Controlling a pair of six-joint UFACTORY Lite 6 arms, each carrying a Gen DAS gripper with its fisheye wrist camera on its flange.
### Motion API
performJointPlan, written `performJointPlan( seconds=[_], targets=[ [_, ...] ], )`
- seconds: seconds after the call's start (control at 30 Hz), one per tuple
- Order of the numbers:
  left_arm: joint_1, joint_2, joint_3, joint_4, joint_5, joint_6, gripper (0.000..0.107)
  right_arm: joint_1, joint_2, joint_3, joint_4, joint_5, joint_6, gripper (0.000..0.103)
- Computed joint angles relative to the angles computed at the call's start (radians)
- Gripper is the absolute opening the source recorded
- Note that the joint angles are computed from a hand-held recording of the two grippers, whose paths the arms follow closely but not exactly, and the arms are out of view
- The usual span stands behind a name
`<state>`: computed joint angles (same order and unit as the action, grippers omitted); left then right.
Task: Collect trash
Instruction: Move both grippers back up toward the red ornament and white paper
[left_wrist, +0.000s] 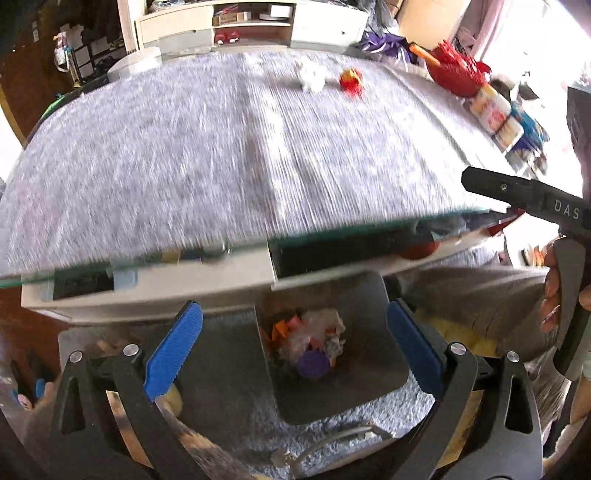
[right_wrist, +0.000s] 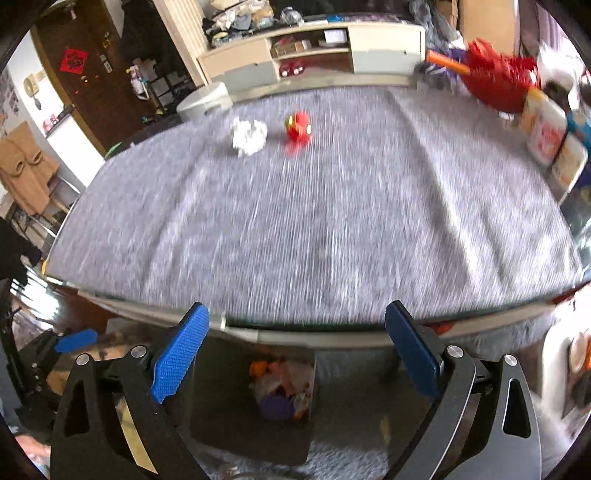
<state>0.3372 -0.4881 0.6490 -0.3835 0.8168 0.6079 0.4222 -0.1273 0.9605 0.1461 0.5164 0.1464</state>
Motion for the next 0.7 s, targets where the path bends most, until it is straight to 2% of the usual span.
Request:
performJointPlan(
  seconds=[0.37, 0.6, 0.67, 0.7],
  targets=[
    [-0.056, 0.455, 0.503, 0.052, -0.048, -0.102, 0.095, -0.069, 0.374, 0.447, 0.002, 0.030, -0.049, 0.097],
    [-0.136, 0.715, 0.746, 0.100, -0.094, -0.180, 0.095, -0.075, 0.700, 0.825, -0.066, 0.079, -0.005, 0.096],
    [-0.163, 0.780, 0.800, 0.122, -0.107, -0.209, 0.095, -0.076, 0.796, 0.940, -0.070, 0.098, -0.008, 0.094],
    [-0.172, 0.812, 0.829, 0.130, -0.111, -0.217, 0.095, -0.076, 0.838, 0.994, -0.066, 0.113, -0.014, 0.089]
  ],
)
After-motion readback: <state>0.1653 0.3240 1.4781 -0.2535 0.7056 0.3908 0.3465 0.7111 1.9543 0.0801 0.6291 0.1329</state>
